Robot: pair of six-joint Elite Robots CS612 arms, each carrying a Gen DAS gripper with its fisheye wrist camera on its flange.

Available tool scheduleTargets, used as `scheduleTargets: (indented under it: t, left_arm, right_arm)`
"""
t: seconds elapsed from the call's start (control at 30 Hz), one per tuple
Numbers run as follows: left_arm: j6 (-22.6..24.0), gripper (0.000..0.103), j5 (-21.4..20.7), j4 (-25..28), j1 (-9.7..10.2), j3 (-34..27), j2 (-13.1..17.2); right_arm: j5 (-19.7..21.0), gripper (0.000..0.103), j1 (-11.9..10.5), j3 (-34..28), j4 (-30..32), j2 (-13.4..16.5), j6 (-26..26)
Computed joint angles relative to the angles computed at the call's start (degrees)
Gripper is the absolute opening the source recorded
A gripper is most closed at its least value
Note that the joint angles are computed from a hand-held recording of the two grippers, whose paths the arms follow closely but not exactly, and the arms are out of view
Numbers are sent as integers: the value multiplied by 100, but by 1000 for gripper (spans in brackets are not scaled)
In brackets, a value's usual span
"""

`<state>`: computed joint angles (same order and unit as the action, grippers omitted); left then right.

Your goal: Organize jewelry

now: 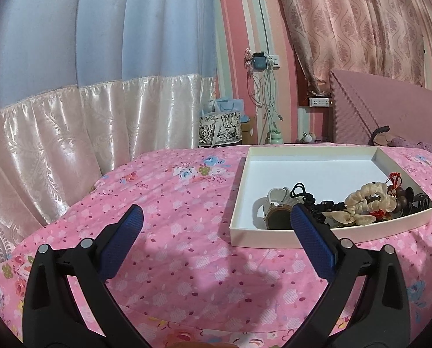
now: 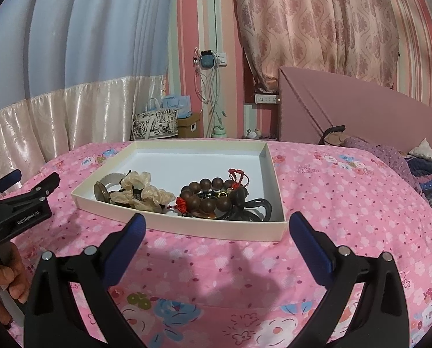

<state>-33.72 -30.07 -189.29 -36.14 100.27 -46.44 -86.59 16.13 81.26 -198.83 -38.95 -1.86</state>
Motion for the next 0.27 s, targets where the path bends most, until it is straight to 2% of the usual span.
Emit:
scheduleTargets:
  t: [0.27]
  left_arm:
    - [-5,100,-29,-293,13,31,23]
  right_arm:
    - [4,99,-1,-2,3,1,-6]
